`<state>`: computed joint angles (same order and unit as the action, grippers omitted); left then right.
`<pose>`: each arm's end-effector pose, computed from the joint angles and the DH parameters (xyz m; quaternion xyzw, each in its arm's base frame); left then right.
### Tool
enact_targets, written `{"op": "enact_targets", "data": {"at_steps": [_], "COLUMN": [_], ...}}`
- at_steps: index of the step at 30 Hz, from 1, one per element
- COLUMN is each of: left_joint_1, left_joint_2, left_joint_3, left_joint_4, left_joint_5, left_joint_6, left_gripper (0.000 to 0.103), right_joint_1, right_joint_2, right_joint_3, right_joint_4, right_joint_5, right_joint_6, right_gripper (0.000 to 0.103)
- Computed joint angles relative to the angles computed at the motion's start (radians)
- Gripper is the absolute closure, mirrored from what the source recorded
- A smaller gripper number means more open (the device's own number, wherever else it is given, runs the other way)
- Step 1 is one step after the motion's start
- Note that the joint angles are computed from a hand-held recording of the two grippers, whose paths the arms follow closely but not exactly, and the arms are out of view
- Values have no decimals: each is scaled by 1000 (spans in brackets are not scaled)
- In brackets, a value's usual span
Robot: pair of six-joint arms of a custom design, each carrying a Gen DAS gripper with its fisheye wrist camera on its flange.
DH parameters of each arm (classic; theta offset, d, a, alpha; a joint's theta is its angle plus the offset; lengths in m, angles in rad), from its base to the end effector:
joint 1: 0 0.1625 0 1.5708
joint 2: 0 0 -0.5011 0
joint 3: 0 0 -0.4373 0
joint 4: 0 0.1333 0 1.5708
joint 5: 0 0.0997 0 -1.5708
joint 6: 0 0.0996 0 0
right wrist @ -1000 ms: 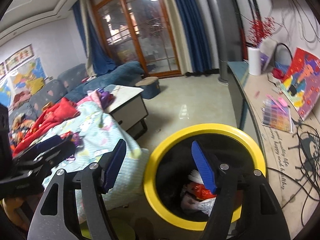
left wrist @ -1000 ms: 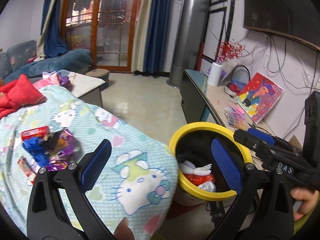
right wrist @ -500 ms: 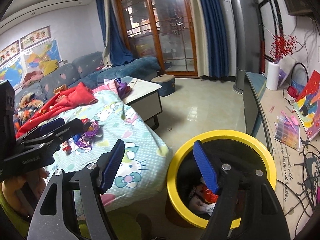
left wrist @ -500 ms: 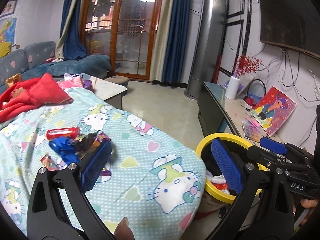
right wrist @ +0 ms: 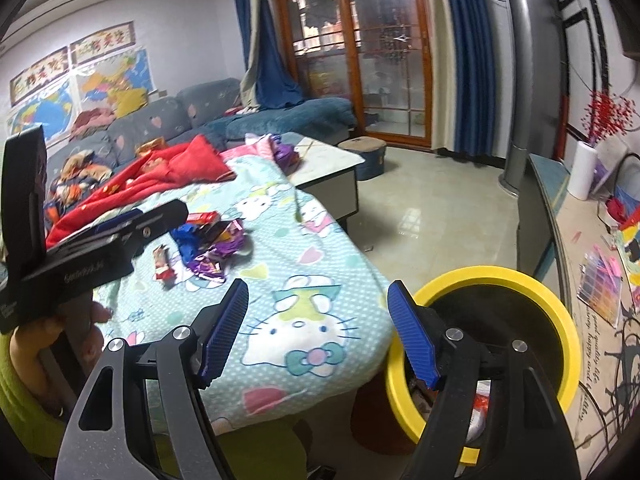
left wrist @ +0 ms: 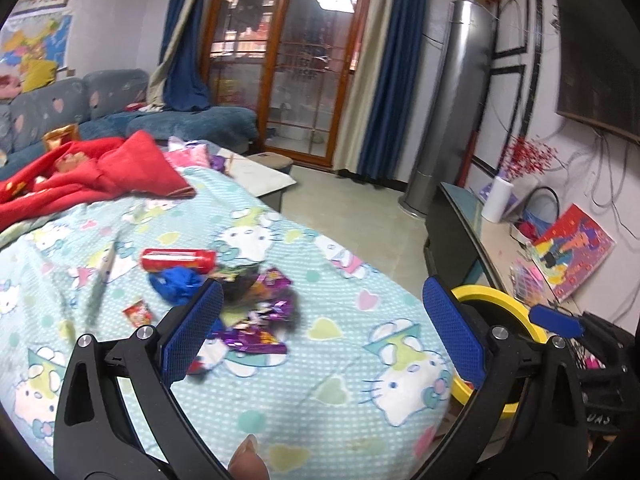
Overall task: Collect trash
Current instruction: 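Move both tools back toward the remaining trash on the bed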
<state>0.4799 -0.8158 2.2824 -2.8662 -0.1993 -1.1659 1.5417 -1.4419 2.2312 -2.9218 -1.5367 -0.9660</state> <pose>-0.3225 -0.4282 0.0561 0.0252 0.7726 -0.5419 0.3299 0.1218 -0.5136 0.3179 0.4380 -0.8551 0.2513 0.1179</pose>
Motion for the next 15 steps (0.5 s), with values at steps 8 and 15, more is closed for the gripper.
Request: {"op": "enact_targets", "data": {"at_steps": [8, 15], "left_joint_1": [2, 10], "left_joint_2": [-154, -250], "left_joint_3": [46, 59], "left_joint_4": [462, 783], "left_joint_5": [22, 15], "left_joint_6": [-448, -754], "left_gripper": [11, 11], "right_joint_1": [37, 71], "right_joint_2": [37, 87], "right_joint_3": [1, -12], "right_joint_4": [22, 32], "right_joint_5": [-27, -41], "right_joint_6": [-5, 10], "right_gripper": [33, 33]}}
